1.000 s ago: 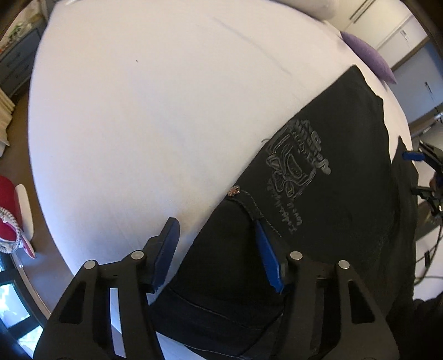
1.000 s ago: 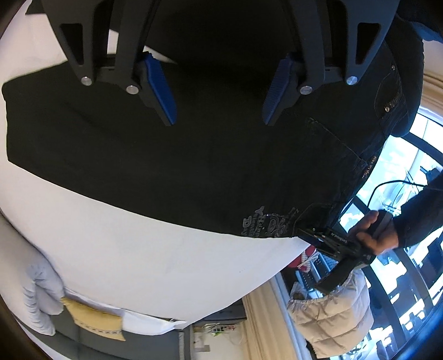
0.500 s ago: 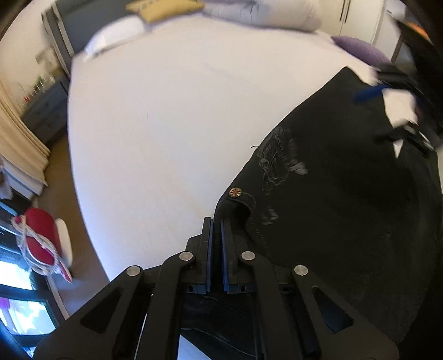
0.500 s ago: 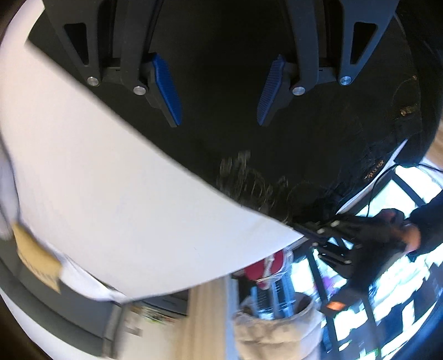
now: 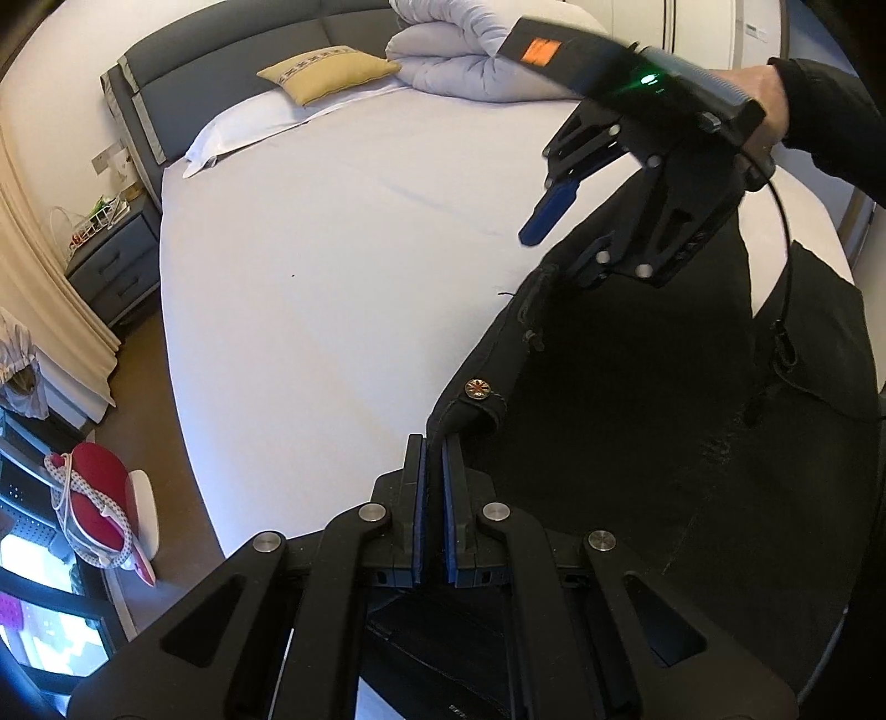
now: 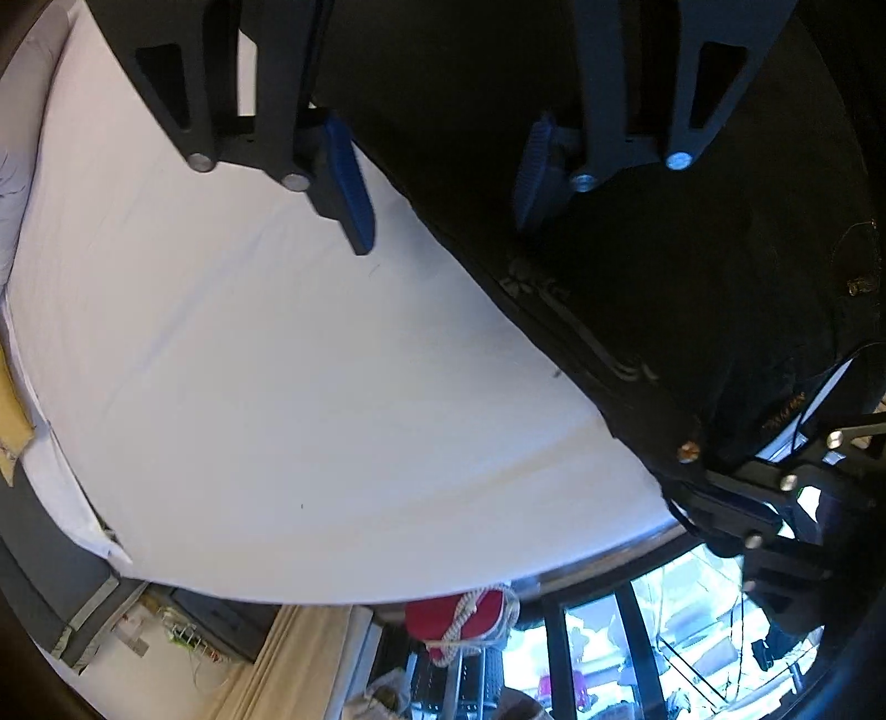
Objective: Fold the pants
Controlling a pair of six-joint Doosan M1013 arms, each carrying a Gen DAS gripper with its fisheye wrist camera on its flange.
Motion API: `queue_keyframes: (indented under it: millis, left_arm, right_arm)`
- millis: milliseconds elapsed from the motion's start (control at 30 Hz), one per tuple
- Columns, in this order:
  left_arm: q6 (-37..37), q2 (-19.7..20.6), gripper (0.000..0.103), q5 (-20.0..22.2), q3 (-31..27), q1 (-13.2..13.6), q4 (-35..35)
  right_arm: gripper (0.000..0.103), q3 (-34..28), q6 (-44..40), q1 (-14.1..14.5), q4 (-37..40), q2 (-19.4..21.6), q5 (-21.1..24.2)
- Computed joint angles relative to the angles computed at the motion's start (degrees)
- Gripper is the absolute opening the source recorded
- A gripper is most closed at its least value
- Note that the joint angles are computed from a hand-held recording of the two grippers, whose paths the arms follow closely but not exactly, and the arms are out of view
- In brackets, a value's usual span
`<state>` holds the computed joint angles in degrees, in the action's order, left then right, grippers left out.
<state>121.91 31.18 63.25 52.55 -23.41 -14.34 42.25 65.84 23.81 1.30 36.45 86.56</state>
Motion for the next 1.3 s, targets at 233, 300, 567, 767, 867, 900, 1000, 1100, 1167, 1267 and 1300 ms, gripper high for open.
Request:
queue_keyframes:
  millis: [233,300,567,767,867,900,1000,1100,1167,1267,1300]
  left_arm:
    - [-0.1,-0.1,0.004,-0.2,0.2,0.2,-0.5]
    - [-0.3,-0.3,0.004,-0.1,0.2,0.3,-0.6]
    - [-2.0,-2.1,0.004,-0.5,2.1,-0.1,-0.7]
    - [-2.9,-5.0,0.004,-1.2,5.8,-0.4,-0.5]
    - [-3.1,-7.1,0.004,-1.8,8.5,-0.5,-0.6]
    - [-3.0,-7.8,0.004,-2.0,9.4,-0.5,-0.6]
    - [-1.2,-10.8,0.004,-2.3,13.2,-0.8,-0.8]
    - [1.7,-13.9,0.004,-2.6,17.5,-1.5,-0.8]
    - [3.4,-16.2,0.004,-2.8,20.8,-2.3,-0.3]
    - [4.7,-19.2,0.004,-2.1,25.1,-3.4,0.6]
    - [5.1,-20.1,0.004,-1.6,26.4,-3.7,0.5]
  right_arm:
    - [0.009,0.0,4.2,0.2,0.8,0.1,1.6]
    - [0.009,0.9,7.2,-0.3,2.3,-0.6,0.5]
    - [0.008,6.0,15.8,-0.7,8.1,-3.7,-4.4]
    - [0.008,8.7,15.5,0.9,13.6,-5.2,-7.5]
    - [0.008,10.2,14.4,1.9,14.0,-6.5,-8.3]
    - [0.008,10.5,13.6,2.5,13.4,-6.7,-8.6]
    - [0.008,13.0,10.1,4.7,9.6,-8.8,-8.1]
    - [0.008,16.1,6.4,7.9,2.9,-11.2,-8.2]
    - [0.008,19.2,5.0,10.0,-1.8,-13.3,-9.4]
    - [0.007,23.5,3.7,13.5,-10.2,-16.0,-11.0]
    - [0.007,25.2,3.0,14.9,-13.3,-17.0,-11.8]
